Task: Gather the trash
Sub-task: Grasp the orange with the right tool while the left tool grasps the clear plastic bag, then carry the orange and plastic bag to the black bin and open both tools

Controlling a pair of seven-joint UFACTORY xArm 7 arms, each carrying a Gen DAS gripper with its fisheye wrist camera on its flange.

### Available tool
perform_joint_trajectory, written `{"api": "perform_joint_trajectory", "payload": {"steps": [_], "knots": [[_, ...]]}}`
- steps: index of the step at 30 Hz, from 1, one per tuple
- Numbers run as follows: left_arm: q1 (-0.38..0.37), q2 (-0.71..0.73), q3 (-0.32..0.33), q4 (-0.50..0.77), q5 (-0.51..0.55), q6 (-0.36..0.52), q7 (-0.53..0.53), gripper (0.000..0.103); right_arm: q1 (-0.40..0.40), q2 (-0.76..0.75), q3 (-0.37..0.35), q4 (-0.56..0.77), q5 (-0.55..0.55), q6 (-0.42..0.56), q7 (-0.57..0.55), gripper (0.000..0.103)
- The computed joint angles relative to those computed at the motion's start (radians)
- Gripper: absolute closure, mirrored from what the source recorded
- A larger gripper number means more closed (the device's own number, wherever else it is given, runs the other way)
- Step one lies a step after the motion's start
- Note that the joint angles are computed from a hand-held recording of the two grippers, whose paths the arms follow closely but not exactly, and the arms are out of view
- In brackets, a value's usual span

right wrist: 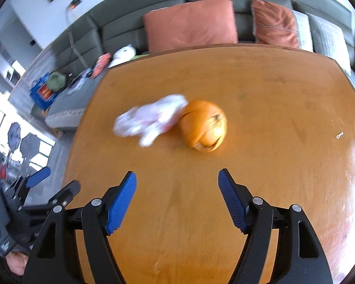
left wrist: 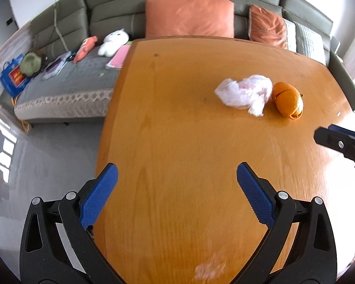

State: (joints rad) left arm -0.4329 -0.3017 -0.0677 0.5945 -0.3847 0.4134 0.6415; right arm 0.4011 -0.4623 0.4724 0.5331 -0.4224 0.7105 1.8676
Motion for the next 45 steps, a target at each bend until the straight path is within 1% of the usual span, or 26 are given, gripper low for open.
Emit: {"api": "perform_joint_trajectory", "payload": {"steps": [3,6,9,11,13,15,16,17,18,19,20,21,22,23,26,28,30,33,34,35,36,37,38,39,42,45], "knots": [[-0.013,0.056,-0.023,0.041,0.002,-0.019,-0.008,0.006,-0.021,-0.008,-0.033,-0.036,0.001,-0.017,-0.015,0.030],[-0.027,0.103,-0.037,0.080,-0.019,-0.020,0.000,0.006,-0.049,0.011,-0.060,-0.056,0.001,-0.045,-0.036,0.028],[-0.034,0.152,-0.061,0.121,-0.029,-0.025,0.004,0.006,-0.082,0.021,-0.068,-0.070,-0.018,-0.081,-0.035,0.026],[-0.037,0.177,-0.073,0.143,-0.041,-0.027,0.014,0.006,-0.105,0.036,-0.066,-0.064,-0.038,-0.081,-0.033,0.023],[-0.040,0.207,-0.086,0.171,-0.053,-0.020,0.028,0.006,-0.124,0.062,-0.078,-0.054,-0.054,-0.084,-0.045,0.022],[-0.033,0.237,-0.107,0.193,-0.022,-0.028,0.004,0.006,-0.136,0.083,-0.092,-0.051,-0.067,-0.106,-0.050,0.022],[-0.033,0.254,-0.118,0.206,-0.006,-0.031,-0.008,0.006,-0.145,0.087,-0.095,-0.055,-0.083,-0.126,-0.046,0.024],[-0.032,0.262,-0.125,0.210,0.000,-0.033,-0.013,0.006,-0.151,0.087,-0.093,-0.056,-0.097,-0.132,-0.043,0.043],[-0.032,0.270,-0.131,0.218,0.006,-0.033,-0.020,0.006,-0.140,0.077,-0.110,-0.068,-0.128,-0.162,-0.029,0.047],[-0.033,0.279,-0.137,0.227,0.005,-0.032,-0.019,0.006,-0.157,0.067,-0.085,-0.063,-0.122,-0.151,-0.038,0.050],[-0.033,0.285,-0.142,0.233,0.001,-0.033,-0.015,0.006,-0.152,0.069,-0.071,-0.046,-0.119,-0.100,-0.044,0.051],[-0.035,0.295,-0.149,0.243,0.002,-0.037,-0.016,0.006,-0.146,0.072,-0.053,-0.025,-0.128,-0.039,-0.051,0.052],[-0.036,0.300,-0.154,0.248,0.001,-0.041,-0.017,0.006,-0.135,0.066,-0.044,-0.018,-0.135,-0.004,-0.048,0.052],[-0.037,0.311,-0.159,0.257,-0.001,-0.042,-0.016,0.006,-0.124,0.055,-0.045,-0.022,-0.135,0.006,-0.044,0.052],[-0.040,0.353,-0.174,0.289,0.007,-0.039,-0.029,0.006,-0.088,-0.005,-0.066,-0.065,-0.096,0.000,-0.043,0.052],[-0.043,0.387,-0.182,0.312,0.039,-0.041,-0.056,0.006,-0.074,-0.040,-0.071,-0.088,-0.064,0.000,-0.049,0.052],[-0.048,0.415,-0.191,0.323,0.079,-0.064,-0.079,0.006,-0.070,-0.065,-0.073,-0.106,-0.035,-0.002,-0.057,0.052],[-0.037,0.425,-0.214,0.310,0.065,-0.114,-0.055,0.006,-0.071,-0.081,-0.060,-0.107,-0.010,0.013,-0.066,0.052],[-0.026,0.427,-0.230,0.306,0.024,-0.125,-0.016,0.008,-0.074,-0.077,-0.055,-0.100,-0.007,0.017,-0.069,0.052],[-0.017,0.430,-0.241,0.310,-0.008,-0.116,0.013,0.021,-0.072,-0.080,-0.053,-0.100,0.001,0.021,-0.071,0.052],[-0.004,0.436,-0.251,0.321,-0.046,-0.087,0.051,0.034,-0.069,-0.083,-0.051,-0.100,0.010,0.023,-0.072,0.052],[0.003,0.434,-0.253,0.324,-0.074,-0.060,0.073,0.036,-0.066,-0.086,-0.048,-0.099,0.016,0.025,-0.071,0.052],[0.007,0.426,-0.253,0.317,-0.096,-0.059,0.094,0.042,-0.065,-0.085,-0.042,-0.094,0.020,0.030,-0.070,0.052],[0.008,0.410,-0.249,0.303,-0.109,-0.055,0.110,0.043,-0.062,-0.086,-0.036,-0.087,0.023,0.039,-0.070,0.052],[0.007,0.364,-0.229,0.264,-0.145,-0.039,0.154,0.043,-0.054,-0.081,-0.021,-0.067,0.029,0.054,-0.067,0.052],[0.004,0.284,-0.194,0.196,-0.214,-0.026,0.220,0.043,-0.043,-0.062,-0.001,-0.039,0.029,0.064,-0.052,0.052]]}}
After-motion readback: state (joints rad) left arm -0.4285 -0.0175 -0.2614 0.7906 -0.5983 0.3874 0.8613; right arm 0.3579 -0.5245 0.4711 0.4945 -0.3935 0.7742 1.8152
